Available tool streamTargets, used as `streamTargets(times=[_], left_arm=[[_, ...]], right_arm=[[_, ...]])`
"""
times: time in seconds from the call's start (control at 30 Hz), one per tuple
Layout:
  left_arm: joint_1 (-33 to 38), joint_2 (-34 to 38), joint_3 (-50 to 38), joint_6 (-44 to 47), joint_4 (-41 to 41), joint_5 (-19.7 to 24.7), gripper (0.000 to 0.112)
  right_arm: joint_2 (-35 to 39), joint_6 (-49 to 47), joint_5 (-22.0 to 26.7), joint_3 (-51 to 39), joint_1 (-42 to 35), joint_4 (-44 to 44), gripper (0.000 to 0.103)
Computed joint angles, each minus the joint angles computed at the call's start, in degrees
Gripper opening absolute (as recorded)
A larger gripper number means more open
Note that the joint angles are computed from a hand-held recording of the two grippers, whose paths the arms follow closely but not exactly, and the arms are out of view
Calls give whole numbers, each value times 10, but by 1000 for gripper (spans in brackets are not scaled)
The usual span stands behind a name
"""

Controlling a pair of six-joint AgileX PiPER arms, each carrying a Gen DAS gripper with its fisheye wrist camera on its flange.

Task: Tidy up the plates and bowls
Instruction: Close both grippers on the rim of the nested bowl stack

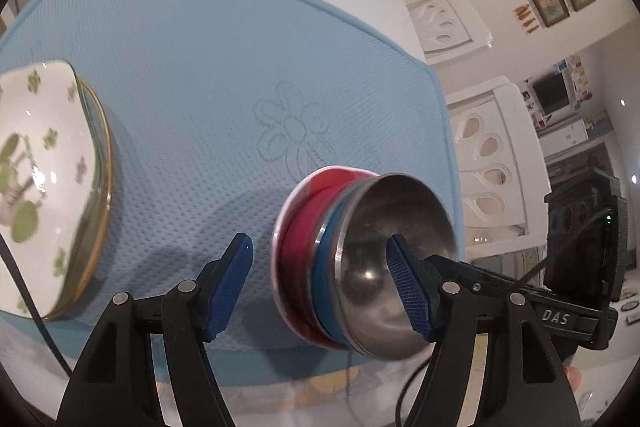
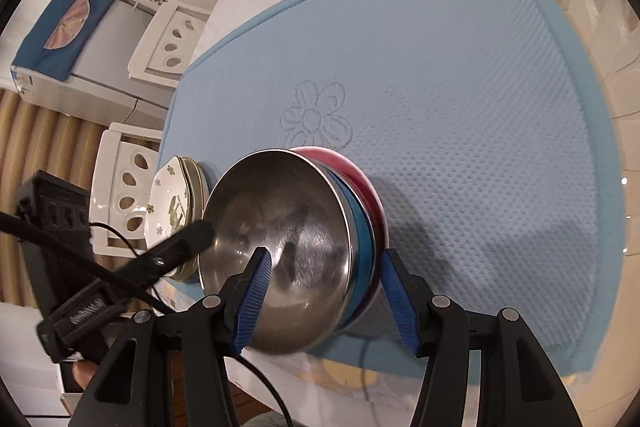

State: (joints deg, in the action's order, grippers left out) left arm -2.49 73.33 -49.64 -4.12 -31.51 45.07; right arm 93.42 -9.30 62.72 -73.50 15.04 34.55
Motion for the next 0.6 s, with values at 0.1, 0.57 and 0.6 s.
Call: streamTargets(times=[0.1, 0.57, 0.6], left_arm=[[1, 12, 18, 14, -25, -21, 66], [1, 36, 74, 110, -122, -91, 39], [-4, 33, 76, 109, -117, -98, 39]], right_arm=[[6, -1, -21, -1, 3, -9, 56], [65, -68, -52, 29, -19, 80, 44], [69, -75, -55, 31, -22, 85, 43]])
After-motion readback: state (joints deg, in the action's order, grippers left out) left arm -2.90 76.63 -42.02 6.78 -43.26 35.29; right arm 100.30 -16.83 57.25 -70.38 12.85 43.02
